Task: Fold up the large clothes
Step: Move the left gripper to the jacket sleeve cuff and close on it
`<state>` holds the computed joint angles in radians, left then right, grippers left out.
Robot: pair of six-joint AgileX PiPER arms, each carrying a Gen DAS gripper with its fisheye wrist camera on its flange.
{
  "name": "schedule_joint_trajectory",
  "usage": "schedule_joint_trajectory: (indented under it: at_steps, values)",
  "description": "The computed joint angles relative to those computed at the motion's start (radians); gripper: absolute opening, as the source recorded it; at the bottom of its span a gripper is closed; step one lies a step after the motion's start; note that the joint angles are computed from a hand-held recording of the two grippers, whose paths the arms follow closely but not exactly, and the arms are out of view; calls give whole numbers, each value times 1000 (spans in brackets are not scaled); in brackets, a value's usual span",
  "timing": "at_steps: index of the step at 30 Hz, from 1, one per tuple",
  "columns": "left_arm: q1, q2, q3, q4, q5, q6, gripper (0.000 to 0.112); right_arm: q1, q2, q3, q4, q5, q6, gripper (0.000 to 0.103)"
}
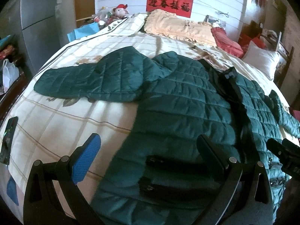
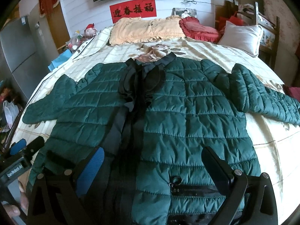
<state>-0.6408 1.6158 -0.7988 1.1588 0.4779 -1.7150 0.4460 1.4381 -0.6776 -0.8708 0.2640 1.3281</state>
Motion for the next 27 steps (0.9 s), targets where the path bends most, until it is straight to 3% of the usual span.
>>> schedule_joint_trajectory:
  at_steps: [9,14,23,27]
  values:
    - [252,-4,0,-117,-78,171,103,-15,25,-23,95,-31,-98,103]
    - [384,13,-2,-87,-114,188,103,2,42,-40,67,-19,-80,103]
    - [625,101,-73,-45,-155,230,103,-26,70,-74,271,-29,-277,103]
    - [694,165,-139,-44,-143,264,103,-11,79,-93,278,-5,-292,103]
